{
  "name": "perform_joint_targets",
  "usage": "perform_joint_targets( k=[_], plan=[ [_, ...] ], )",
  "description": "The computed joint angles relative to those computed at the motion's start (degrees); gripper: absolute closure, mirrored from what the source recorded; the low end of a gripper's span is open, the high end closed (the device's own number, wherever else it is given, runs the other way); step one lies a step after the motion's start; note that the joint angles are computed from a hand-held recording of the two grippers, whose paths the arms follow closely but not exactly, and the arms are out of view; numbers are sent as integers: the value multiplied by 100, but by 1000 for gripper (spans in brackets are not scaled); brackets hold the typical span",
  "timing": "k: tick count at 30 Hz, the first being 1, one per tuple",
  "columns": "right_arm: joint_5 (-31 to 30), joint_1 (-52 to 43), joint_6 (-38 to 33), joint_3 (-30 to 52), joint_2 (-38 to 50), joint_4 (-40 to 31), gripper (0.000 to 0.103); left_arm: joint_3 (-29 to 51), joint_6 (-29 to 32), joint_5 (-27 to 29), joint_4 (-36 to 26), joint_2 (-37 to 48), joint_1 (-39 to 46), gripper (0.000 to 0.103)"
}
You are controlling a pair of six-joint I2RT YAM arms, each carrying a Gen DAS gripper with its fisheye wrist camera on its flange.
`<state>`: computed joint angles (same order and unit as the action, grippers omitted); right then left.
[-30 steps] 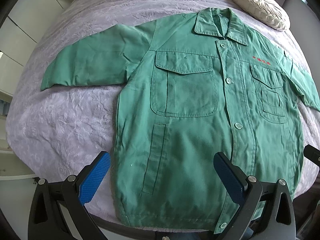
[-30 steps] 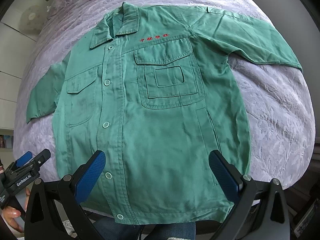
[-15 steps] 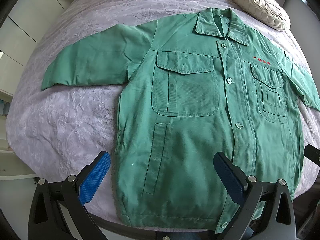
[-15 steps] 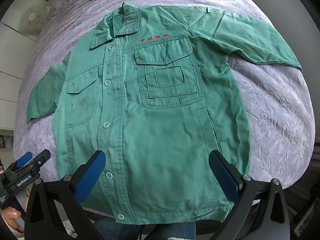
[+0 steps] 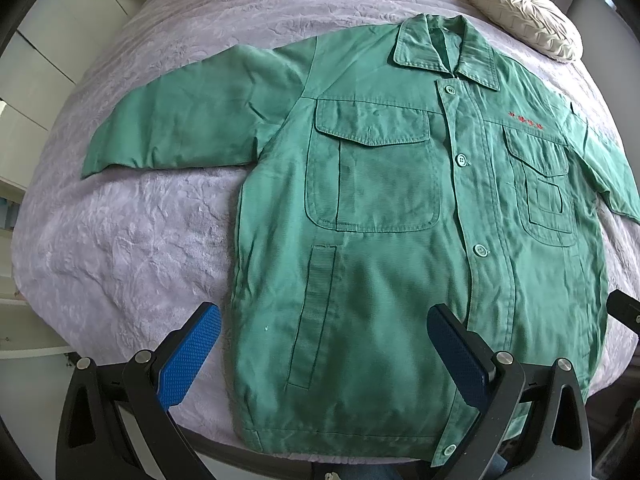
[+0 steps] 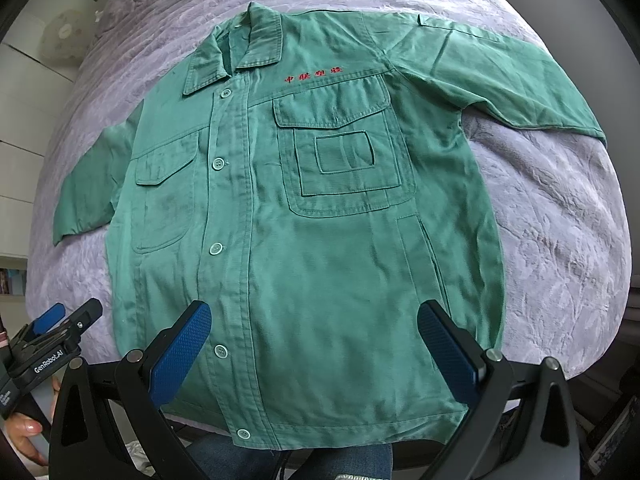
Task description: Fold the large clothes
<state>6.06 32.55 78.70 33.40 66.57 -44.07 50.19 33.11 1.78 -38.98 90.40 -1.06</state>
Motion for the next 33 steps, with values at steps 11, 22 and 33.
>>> perform_joint_targets(
  k=[11,22,33],
  plan=[
    [142,75,54,26,96,-25,0,-12,-35,-12,12,9,-43,0],
    [94,57,67,-43,205,127,0,-97,54,40,65,95,-45,0],
    [359,-23,-434,-47,1187,1246,0,1066,313,1053,249,1730,799,0]
  ],
)
